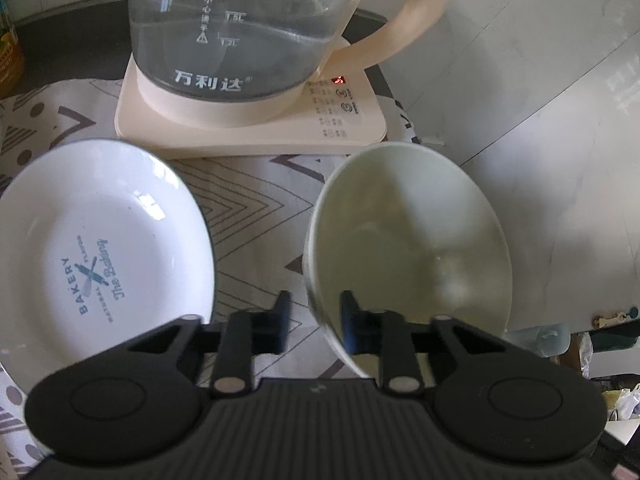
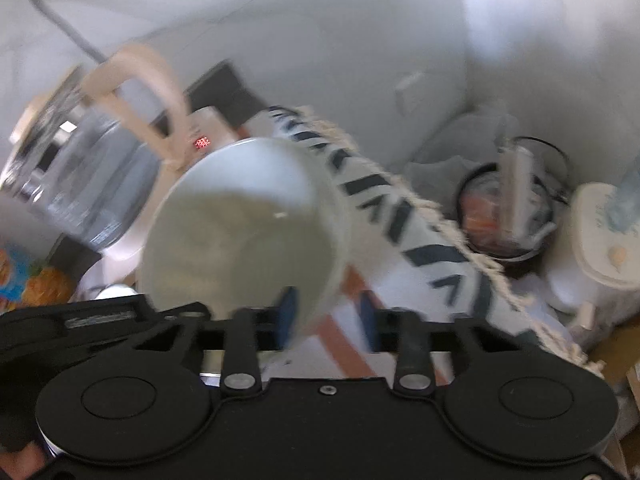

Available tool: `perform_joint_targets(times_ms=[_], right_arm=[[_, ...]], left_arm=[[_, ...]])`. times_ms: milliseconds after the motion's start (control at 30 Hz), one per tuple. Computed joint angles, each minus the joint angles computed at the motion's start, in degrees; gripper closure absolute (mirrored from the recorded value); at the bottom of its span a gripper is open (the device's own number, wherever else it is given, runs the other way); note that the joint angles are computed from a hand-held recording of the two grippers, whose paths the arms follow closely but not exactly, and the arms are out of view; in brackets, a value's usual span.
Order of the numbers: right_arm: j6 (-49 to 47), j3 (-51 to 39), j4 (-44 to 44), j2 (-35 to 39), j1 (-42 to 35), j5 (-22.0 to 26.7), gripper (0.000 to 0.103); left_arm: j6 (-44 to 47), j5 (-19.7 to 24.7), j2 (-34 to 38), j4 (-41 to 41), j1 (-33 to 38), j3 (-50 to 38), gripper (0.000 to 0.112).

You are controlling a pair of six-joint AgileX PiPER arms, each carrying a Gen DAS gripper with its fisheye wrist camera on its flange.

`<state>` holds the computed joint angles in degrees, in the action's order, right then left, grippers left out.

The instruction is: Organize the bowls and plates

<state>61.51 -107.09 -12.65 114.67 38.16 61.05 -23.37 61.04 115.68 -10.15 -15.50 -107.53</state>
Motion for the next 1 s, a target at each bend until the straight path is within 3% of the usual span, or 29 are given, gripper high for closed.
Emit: perform_joint_targets(times_ms=[100,533,1000], right_arm=[[-1.29,-2.58,-1.97,0.76,1.48,3.25,0.081],[5.2,0.79,-5.4,-4.44,5.4,3.66,0.081],[8.06,-1.67,-9.7,-7.41,11.0,6.65,0.081]], left_arm=[[0.43,-0.47,-1.37,0.3,-0.14,1.29,0.1],[1.04,-0.96,-10.38,-0.21,0.7,8.92,0.1],[2.01,-1.97,-18.95,-0.04,1.9,14.35,0.1]])
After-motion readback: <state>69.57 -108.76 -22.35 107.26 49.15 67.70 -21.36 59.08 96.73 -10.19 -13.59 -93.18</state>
